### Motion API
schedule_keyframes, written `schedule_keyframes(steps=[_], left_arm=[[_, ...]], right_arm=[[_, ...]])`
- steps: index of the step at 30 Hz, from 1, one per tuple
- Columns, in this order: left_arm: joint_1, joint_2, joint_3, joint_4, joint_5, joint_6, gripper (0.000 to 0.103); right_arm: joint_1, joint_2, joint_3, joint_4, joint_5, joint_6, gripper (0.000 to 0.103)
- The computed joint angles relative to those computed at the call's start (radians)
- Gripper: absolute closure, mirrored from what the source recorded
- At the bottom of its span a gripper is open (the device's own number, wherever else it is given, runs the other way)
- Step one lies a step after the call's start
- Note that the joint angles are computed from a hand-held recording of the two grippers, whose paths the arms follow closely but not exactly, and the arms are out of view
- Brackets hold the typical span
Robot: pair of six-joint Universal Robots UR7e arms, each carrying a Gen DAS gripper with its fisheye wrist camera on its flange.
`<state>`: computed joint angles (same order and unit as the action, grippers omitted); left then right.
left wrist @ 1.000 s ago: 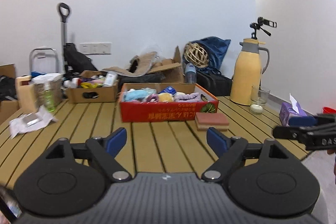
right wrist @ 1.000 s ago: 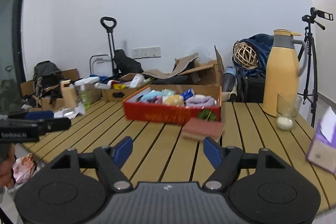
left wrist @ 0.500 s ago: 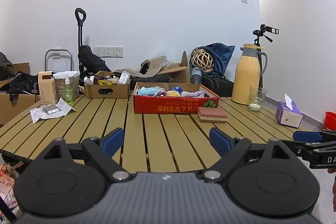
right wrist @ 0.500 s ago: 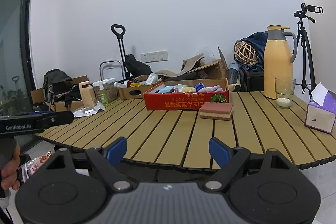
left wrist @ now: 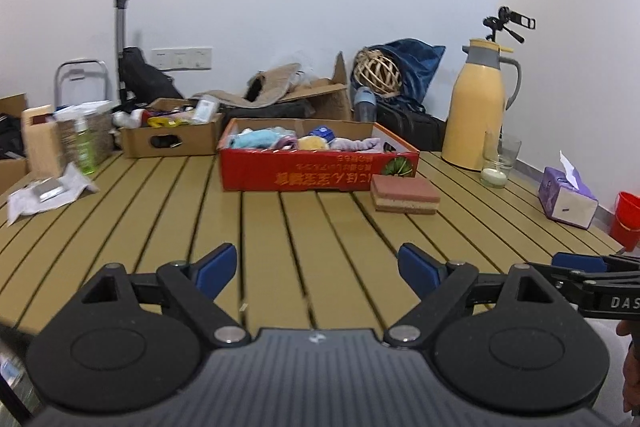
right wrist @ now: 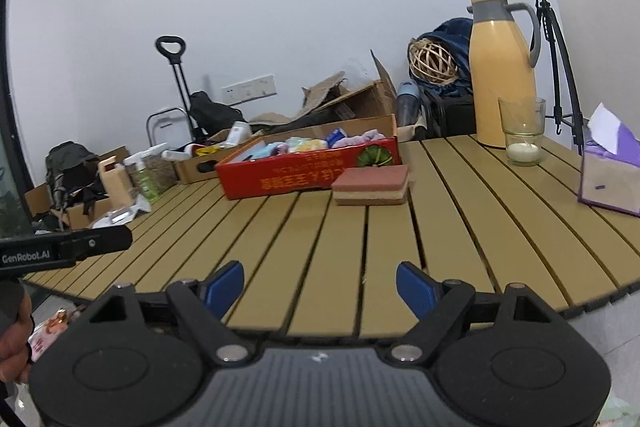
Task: Organize soft objects
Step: 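Move both tools back over the pink sponge block on the table, then grasp the pink sponge block with both tools and lift it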
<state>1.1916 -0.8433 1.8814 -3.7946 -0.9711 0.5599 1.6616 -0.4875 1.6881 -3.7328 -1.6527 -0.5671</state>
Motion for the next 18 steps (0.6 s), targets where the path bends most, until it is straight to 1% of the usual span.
schedule_keyframes(steps=[2, 3, 4, 7, 8, 9, 10, 11, 12, 13, 14, 16, 18], left_arm=[[0.017, 0.039, -0.082, 0.056, -0.025, 0.009, 0.016], [0.026, 0.059, -0.126, 0.092, -0.038, 0.005, 0.019], [0.034, 0.078, -0.173, 0.139, -0.044, -0.006, 0.024], [0.062, 0.143, -0.333, 0.291, -0.081, -0.04, 0.03], [0.073, 0.173, -0.401, 0.347, -0.098, -0.054, 0.032], [0.083, 0.2, -0.463, 0.395, -0.115, -0.069, 0.036], [0.094, 0.231, -0.538, 0.457, -0.134, -0.093, 0.039], [0.106, 0.258, -0.601, 0.515, -0.158, -0.11, 0.039], [0.117, 0.293, -0.683, 0.59, -0.179, -0.129, 0.044], [0.122, 0.329, -0.76, 0.653, -0.18, -0.145, 0.047], [0.129, 0.367, -0.839, 0.712, -0.188, -0.151, 0.047], [0.143, 0.444, -1.003, 0.843, -0.228, -0.177, 0.047], [0.16, 0.514, -1.149, 0.965, -0.277, -0.233, 0.05]], right_arm=[[-0.006, 0.027, -0.081, 0.056, -0.006, 0.004, 0.024], [-0.009, 0.043, -0.13, 0.09, -0.011, 0.009, 0.024], [-0.012, 0.057, -0.171, 0.118, -0.011, 0.013, 0.025], [-0.021, 0.106, -0.326, 0.242, -0.001, 0.044, 0.032], [-0.025, 0.125, -0.381, 0.285, 0.007, 0.058, 0.032], [-0.026, 0.147, -0.445, 0.338, 0.008, 0.076, 0.032], [-0.028, 0.172, -0.517, 0.401, 0.008, 0.102, 0.033], [-0.033, 0.195, -0.581, 0.459, 0.022, 0.115, 0.036], [-0.036, 0.223, -0.652, 0.517, 0.027, 0.126, 0.037], [-0.035, 0.258, -0.735, 0.577, 0.015, 0.138, 0.04], [-0.034, 0.296, -0.818, 0.624, 0.0, 0.149, 0.044], [-0.032, 0.385, -1.003, 0.726, -0.026, 0.178, 0.049], [-0.039, 0.474, -1.184, 0.824, -0.017, 0.186, 0.056]])
